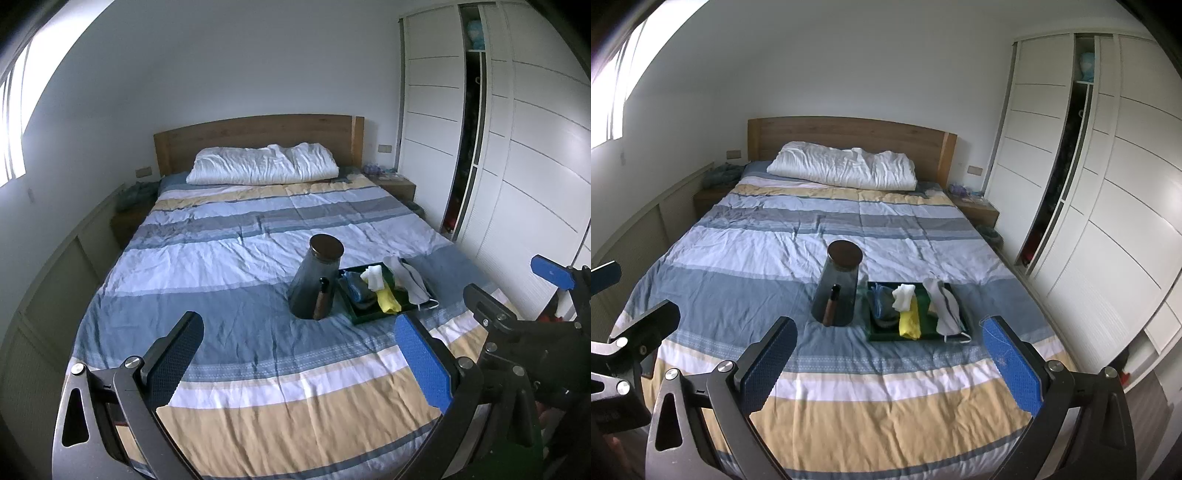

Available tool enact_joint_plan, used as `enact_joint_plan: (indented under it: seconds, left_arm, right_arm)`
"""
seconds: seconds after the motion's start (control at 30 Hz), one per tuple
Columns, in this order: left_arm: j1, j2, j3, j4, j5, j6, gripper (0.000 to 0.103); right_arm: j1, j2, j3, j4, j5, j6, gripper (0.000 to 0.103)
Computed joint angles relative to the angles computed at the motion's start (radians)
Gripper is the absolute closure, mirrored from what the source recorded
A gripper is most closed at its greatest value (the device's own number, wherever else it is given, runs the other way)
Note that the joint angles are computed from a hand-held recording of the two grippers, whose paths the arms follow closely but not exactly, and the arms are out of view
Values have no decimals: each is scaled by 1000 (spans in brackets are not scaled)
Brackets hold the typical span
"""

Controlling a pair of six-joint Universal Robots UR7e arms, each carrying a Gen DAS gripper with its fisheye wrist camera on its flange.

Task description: Organize soft objects

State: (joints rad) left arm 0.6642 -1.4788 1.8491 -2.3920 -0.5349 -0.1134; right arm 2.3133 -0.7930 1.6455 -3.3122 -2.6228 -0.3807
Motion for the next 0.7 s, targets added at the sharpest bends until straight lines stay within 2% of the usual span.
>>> enact_joint_plan:
  seconds: [0.5,0.7]
  left_arm:
    - [-4,-7,5,3,-5,1,1]
    - [0,-9,7,27,-8,-16,1]
  right_arm:
    - [-1,0,0,-5,0,1,0]
    - [5,8,6,0,-17,46,0]
